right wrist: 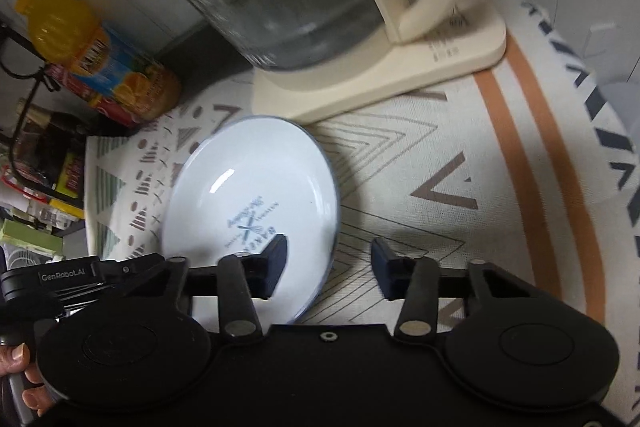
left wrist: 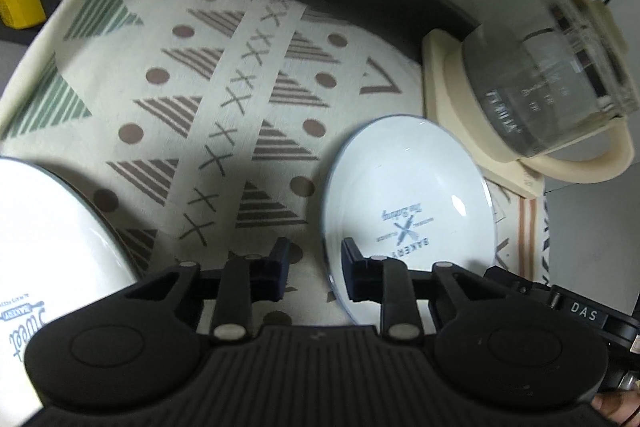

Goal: Organize plates and bowls
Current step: 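Close both grippers on the 'BAKERY' plate rim and lift it, then carry the 'BAKERY' plate with both grippers onto the 'Sweet' plate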

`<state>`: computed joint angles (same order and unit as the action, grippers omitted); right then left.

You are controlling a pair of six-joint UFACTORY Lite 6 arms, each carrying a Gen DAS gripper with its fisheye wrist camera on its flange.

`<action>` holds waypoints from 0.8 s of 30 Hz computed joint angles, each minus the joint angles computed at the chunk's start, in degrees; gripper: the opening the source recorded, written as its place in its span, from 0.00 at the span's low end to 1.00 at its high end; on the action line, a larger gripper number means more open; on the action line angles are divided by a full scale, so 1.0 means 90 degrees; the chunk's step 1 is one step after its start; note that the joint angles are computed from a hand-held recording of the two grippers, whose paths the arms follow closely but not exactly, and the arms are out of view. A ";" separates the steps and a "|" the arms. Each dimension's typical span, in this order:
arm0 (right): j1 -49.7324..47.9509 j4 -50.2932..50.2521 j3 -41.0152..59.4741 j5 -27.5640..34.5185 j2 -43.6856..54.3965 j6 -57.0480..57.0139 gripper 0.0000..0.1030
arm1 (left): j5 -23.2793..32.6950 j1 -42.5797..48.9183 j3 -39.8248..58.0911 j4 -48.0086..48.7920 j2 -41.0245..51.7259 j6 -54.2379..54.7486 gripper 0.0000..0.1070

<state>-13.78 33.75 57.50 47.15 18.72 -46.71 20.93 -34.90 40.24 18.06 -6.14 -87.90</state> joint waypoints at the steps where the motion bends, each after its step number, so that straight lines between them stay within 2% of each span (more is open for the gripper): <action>1: -0.0007 0.0007 0.0034 0.0037 0.0101 -0.0077 0.34 | -0.0043 0.0028 0.0006 -0.0078 0.0062 0.0056 0.22; 9: 0.0088 0.0051 0.0046 -0.0031 0.0472 -0.0475 0.31 | -0.0437 0.0209 0.0244 -0.0819 0.0725 0.0680 0.21; 12: 0.0110 0.0010 0.0218 0.0099 0.0604 -0.0488 0.31 | -0.0340 0.0152 0.0432 -0.0780 0.0874 0.0698 0.18; 14: 0.0146 -0.0006 0.0339 0.0177 0.0710 -0.0480 0.28 | -0.0390 0.0194 0.0461 -0.0955 0.0933 0.0934 0.18; 18: 0.0201 0.0009 0.0438 0.0279 0.0873 -0.0545 0.15 | -0.0648 0.0369 0.0405 -0.1490 0.0981 0.1520 0.13; 24: 0.0286 0.0003 0.0319 0.0142 0.0695 -0.0360 0.14 | -0.0771 0.0466 0.0399 -0.1764 0.1008 0.1892 0.12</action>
<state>-11.21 33.78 60.37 48.43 24.97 -49.95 13.99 -30.71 43.83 2.18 2.93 -70.87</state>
